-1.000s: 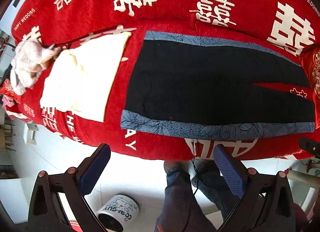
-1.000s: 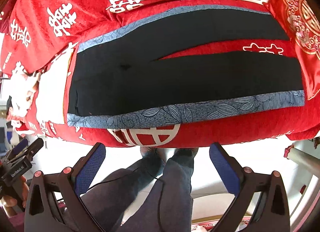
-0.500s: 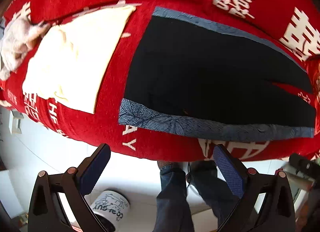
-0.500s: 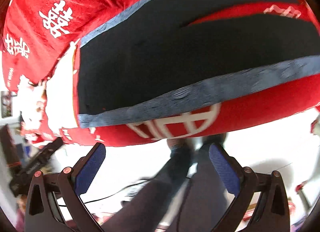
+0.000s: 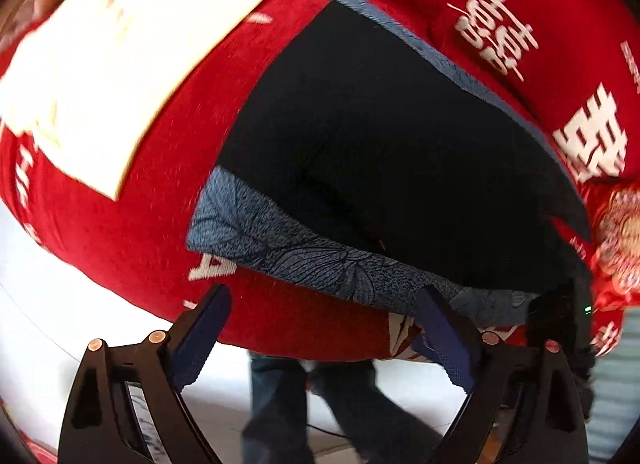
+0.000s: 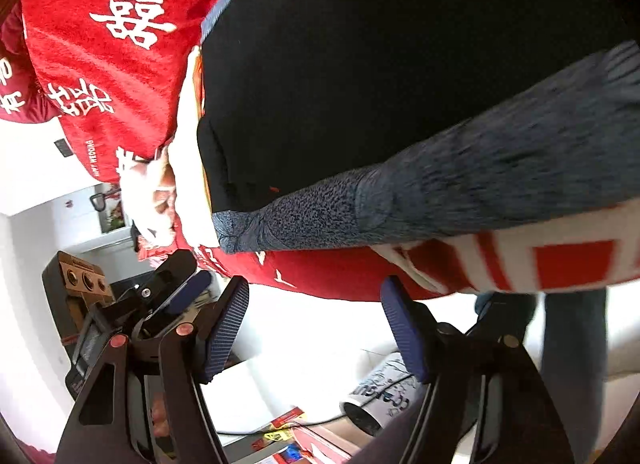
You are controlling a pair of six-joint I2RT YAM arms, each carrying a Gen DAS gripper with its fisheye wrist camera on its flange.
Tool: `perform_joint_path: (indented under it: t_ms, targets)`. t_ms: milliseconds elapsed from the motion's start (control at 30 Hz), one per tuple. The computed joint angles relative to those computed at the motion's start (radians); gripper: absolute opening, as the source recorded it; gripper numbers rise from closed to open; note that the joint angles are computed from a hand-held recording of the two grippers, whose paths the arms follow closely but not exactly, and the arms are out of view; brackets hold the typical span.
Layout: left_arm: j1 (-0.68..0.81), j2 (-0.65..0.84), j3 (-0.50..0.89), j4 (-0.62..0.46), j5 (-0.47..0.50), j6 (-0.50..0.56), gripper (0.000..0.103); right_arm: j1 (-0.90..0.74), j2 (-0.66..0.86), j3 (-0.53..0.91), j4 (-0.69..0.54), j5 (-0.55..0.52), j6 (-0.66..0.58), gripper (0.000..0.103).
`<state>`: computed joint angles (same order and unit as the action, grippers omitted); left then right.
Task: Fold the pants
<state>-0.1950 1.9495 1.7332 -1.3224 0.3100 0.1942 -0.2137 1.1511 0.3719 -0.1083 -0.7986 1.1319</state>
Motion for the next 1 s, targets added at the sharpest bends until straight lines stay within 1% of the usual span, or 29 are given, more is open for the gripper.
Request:
perform_joint_path:
  t_ms: [133,267,300,333,367,467,567,667,733,800,833,867,933,967,1000]
  targets:
    - [0.032,0.022,-0.013,0.020,0.049,-0.020,0.095,0.009,0.057,-0.051,0.209,0.019,0.098,0.072]
    - [0.043,0.040,-0.024,0.049,0.069,-0.034,0.095,0.002,0.129,-0.104,0.414,0.049,0.247,0.072]
    - [0.043,0.040,-0.034,0.061,0.073,-0.041,0.095,-0.005,0.140,-0.107,0.434,0.050,0.275,0.059]
    - [0.043,0.041,-0.047,0.068,0.084,-0.046,0.095,-0.012,0.139,-0.110,0.448,0.053,0.293,0.043]
    - [0.044,0.043,-0.052,0.070,0.091,-0.047,0.095,-0.007,0.140,-0.115,0.472,0.057,0.306,0.014]
    - [0.049,0.030,-0.089,0.078,0.129,-0.059,0.095,-0.025,0.020,-0.078,0.352,0.050,0.244,0.013]
    - [0.049,0.046,-0.090,0.075,0.191,-0.094,0.095,-0.030,-0.051,-0.050,0.279,0.016,0.204,0.009]
    - [0.038,0.083,-0.054,0.101,0.239,-0.183,0.095,-0.038,-0.054,-0.023,0.199,-0.013,0.117,0.009]
    - [0.013,0.101,-0.036,0.127,0.208,-0.212,0.079,-0.020,-0.037,-0.016,0.188,-0.013,0.094,0.009]
    - [-0.019,0.140,-0.002,0.113,0.145,-0.200,0.041,-0.018,-0.033,-0.027,0.187,-0.036,0.071,0.010]
    - [-0.027,0.159,0.006,0.108,0.129,-0.193,0.036,-0.024,-0.043,-0.023,0.156,-0.043,0.049,0.010]
    - [-0.027,0.161,0.007,0.111,0.128,-0.191,0.035,-0.045,-0.070,-0.027,0.097,-0.052,0.013,0.010]
    - [-0.019,0.161,0.019,0.095,0.152,-0.156,0.035,-0.131,-0.105,-0.039,-0.025,-0.085,-0.082,0.021]
    - [-0.014,0.162,0.025,0.086,0.156,-0.144,0.035,-0.203,-0.154,-0.051,-0.129,-0.091,-0.146,0.036]
    - [-0.009,0.166,0.034,0.072,0.158,-0.132,0.035,-0.286,-0.197,-0.064,-0.219,-0.105,-0.211,0.045]
